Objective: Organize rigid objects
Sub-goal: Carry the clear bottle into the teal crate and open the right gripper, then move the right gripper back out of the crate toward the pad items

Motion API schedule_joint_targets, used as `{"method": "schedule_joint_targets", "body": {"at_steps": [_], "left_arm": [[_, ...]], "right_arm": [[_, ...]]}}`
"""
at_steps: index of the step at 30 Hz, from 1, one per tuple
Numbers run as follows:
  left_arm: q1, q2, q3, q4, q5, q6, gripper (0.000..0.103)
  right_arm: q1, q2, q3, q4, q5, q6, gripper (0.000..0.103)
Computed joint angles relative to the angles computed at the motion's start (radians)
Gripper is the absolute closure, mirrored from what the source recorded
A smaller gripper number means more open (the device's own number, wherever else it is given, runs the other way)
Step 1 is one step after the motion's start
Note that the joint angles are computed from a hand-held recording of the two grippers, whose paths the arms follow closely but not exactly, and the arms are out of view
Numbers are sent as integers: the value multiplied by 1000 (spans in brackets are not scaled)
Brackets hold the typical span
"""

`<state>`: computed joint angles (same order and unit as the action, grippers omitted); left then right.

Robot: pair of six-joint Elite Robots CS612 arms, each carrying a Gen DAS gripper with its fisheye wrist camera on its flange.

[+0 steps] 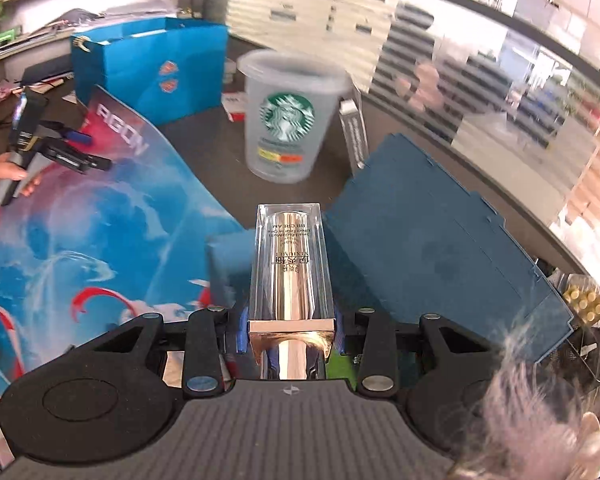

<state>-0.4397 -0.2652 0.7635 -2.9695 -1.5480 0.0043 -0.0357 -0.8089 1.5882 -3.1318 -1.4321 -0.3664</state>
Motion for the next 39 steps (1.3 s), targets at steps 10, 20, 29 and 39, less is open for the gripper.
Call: {"method": "schedule_joint_targets", "body": {"at_steps": [10, 20, 29, 39], "left_arm": [[0, 1, -1, 0, 0, 0, 0], [0, 0, 0, 0, 0, 1, 0], [0, 1, -1, 0, -1, 0, 0], [1, 0, -2, 3, -1, 2, 0]], "right_arm": [[-32, 48, -110, 224, 51, -77, 68], [-46, 81, -150, 288, 112, -78, 68], [-42, 81, -144, 273, 110, -68, 60], [-35, 38, -12, -122, 139, 54, 13]]}}
